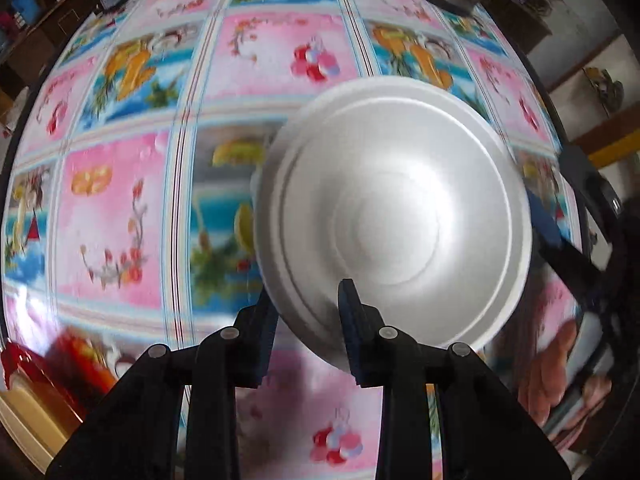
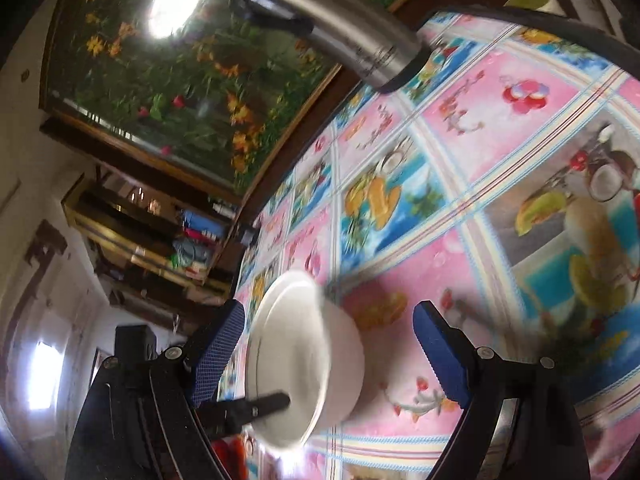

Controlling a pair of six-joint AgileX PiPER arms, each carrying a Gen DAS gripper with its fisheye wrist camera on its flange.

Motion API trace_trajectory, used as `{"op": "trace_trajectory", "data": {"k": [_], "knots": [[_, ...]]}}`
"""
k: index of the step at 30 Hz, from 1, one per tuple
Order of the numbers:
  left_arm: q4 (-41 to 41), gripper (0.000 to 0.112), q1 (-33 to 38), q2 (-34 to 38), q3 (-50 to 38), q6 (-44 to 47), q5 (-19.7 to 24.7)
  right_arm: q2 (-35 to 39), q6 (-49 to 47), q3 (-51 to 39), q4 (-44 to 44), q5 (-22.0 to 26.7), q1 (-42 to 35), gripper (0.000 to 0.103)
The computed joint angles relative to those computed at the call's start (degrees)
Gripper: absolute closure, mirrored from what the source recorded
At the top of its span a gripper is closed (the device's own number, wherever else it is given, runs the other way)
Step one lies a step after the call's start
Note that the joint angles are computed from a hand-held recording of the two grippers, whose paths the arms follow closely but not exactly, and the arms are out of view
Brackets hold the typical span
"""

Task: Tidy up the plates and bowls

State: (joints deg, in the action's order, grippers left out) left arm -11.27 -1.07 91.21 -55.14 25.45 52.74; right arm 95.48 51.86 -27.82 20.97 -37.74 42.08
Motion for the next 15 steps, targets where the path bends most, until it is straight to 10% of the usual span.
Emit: {"op": "trace_trajectory", "data": {"k": [9,15], "knots": [[-0.36,0.085,1.89,-0.15,-1.16,-0.69,-0.76,0.34,-6.00,-6.57,-3.26,10.19,2.21,0.023],[-1.73,0.085,2.23,-0.42,0.43,1.27,-4.37,0.60,-10.60,-7.64,0.82,13.14,3.17,0.058]]}}
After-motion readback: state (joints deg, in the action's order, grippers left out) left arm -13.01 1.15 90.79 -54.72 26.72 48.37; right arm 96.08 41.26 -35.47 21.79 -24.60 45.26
